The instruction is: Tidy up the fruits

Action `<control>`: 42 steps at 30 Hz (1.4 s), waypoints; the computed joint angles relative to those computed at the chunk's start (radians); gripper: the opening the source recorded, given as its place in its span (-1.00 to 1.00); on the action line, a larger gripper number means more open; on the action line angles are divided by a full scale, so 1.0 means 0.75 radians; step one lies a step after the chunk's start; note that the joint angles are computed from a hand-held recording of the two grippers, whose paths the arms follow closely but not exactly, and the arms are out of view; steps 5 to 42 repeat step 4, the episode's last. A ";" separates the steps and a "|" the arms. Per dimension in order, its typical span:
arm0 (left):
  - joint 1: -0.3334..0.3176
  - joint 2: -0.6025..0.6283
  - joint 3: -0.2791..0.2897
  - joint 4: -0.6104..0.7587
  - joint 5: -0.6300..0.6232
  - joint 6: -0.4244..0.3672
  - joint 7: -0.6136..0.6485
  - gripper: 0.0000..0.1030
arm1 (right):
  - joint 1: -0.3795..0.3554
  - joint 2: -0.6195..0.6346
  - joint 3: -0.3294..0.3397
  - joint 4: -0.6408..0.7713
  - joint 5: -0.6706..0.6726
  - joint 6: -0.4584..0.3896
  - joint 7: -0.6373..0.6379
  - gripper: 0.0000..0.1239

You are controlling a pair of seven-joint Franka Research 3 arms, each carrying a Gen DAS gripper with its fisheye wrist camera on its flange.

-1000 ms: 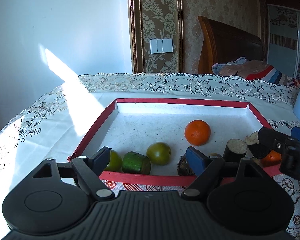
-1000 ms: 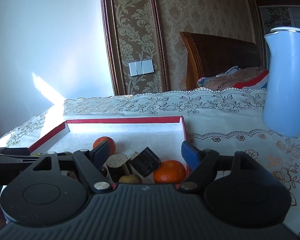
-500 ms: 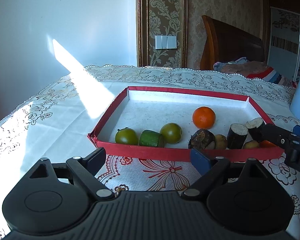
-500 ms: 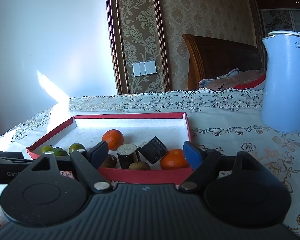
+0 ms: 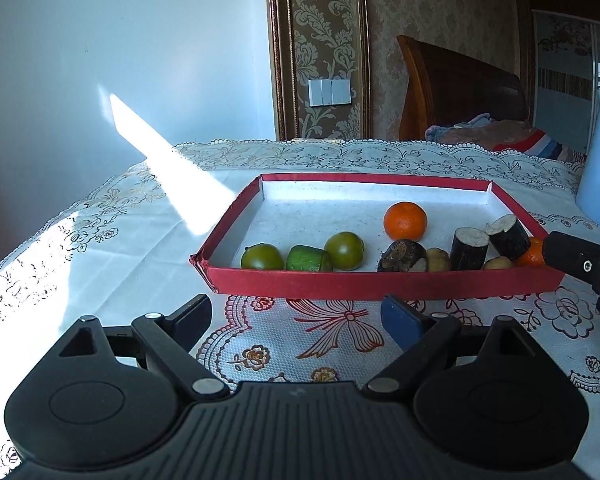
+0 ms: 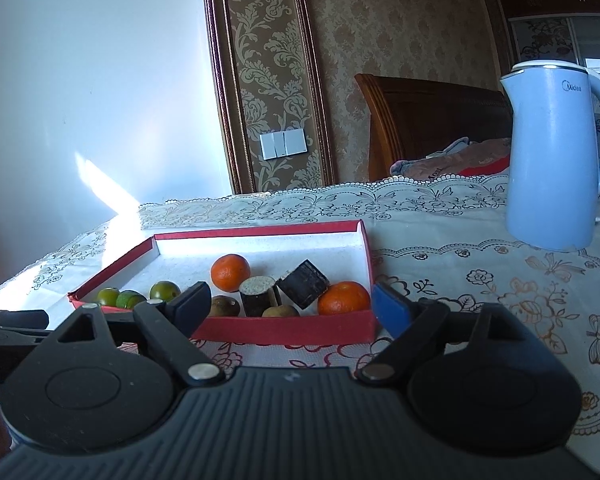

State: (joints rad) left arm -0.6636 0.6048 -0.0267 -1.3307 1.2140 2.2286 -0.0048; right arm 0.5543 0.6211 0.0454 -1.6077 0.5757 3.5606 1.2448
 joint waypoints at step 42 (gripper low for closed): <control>-0.006 0.008 0.002 0.007 0.000 -0.025 0.006 0.79 | -0.022 -0.034 0.031 -0.063 -0.021 0.042 0.012 0.47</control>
